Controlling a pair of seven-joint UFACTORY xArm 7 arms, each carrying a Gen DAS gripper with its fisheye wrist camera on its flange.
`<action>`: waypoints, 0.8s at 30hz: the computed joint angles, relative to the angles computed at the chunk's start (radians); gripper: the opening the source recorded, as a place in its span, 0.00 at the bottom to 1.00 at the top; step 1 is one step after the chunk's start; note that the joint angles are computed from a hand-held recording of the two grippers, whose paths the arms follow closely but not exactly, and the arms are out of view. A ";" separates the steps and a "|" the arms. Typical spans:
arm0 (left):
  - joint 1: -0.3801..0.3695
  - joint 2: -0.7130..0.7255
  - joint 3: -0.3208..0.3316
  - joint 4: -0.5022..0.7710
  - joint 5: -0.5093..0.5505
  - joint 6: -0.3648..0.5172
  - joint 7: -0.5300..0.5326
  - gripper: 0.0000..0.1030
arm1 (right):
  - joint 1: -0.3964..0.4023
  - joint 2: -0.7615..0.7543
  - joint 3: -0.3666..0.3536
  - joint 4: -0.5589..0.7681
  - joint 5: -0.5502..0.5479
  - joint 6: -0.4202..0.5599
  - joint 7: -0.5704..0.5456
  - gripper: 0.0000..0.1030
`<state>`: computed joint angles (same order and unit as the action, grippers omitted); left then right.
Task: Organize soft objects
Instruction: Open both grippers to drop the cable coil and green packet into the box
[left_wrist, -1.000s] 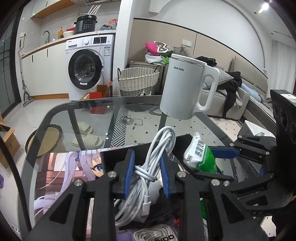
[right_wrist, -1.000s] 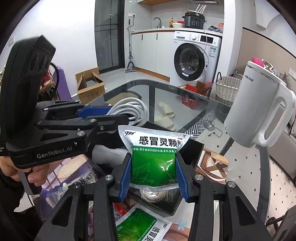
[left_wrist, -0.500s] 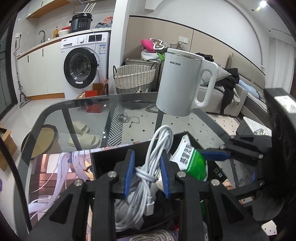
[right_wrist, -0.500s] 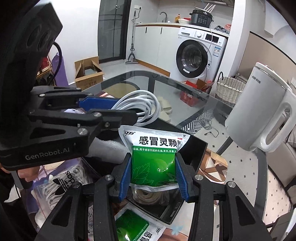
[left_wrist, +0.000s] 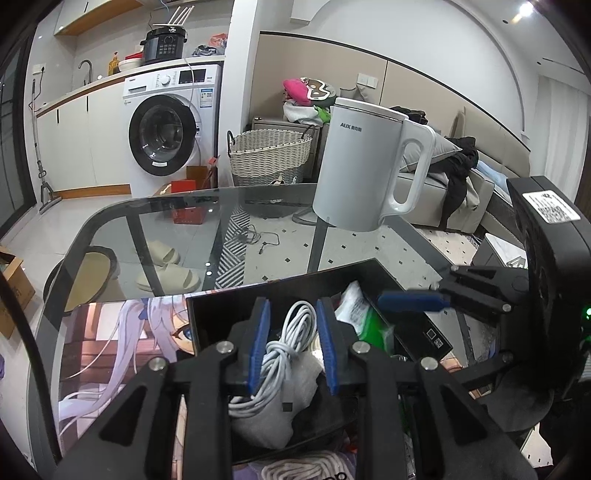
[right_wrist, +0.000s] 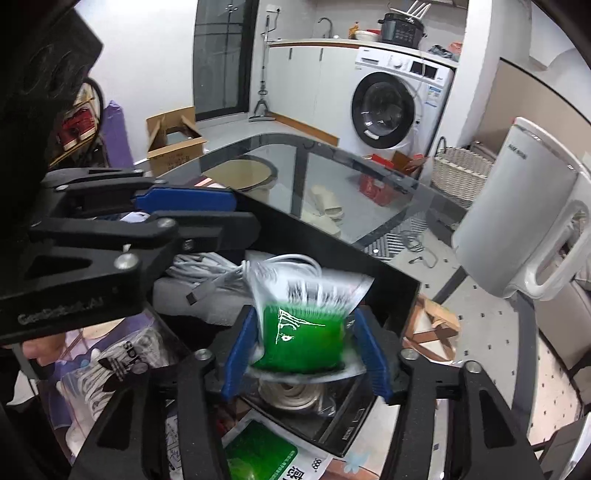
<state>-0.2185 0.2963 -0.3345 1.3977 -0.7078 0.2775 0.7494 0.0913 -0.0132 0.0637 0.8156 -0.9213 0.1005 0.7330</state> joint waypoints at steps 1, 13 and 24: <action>0.003 -0.005 -0.003 -0.004 -0.005 0.000 0.005 0.24 | -0.002 -0.004 -0.001 -0.002 -0.013 -0.006 0.014 0.60; -0.009 -0.153 0.029 -0.147 -0.134 -0.004 0.114 0.52 | -0.089 -0.185 0.083 -0.155 -0.002 -0.029 0.096 0.94; -0.105 -0.314 0.131 -0.331 -0.255 -0.064 0.168 1.00 | -0.126 -0.390 0.159 -0.335 0.213 -0.018 0.033 1.00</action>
<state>-0.3234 -0.0174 -0.2032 1.0668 -0.9628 0.2140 0.9170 -0.0346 -0.4030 0.2225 0.4803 -0.7085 0.0830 0.7656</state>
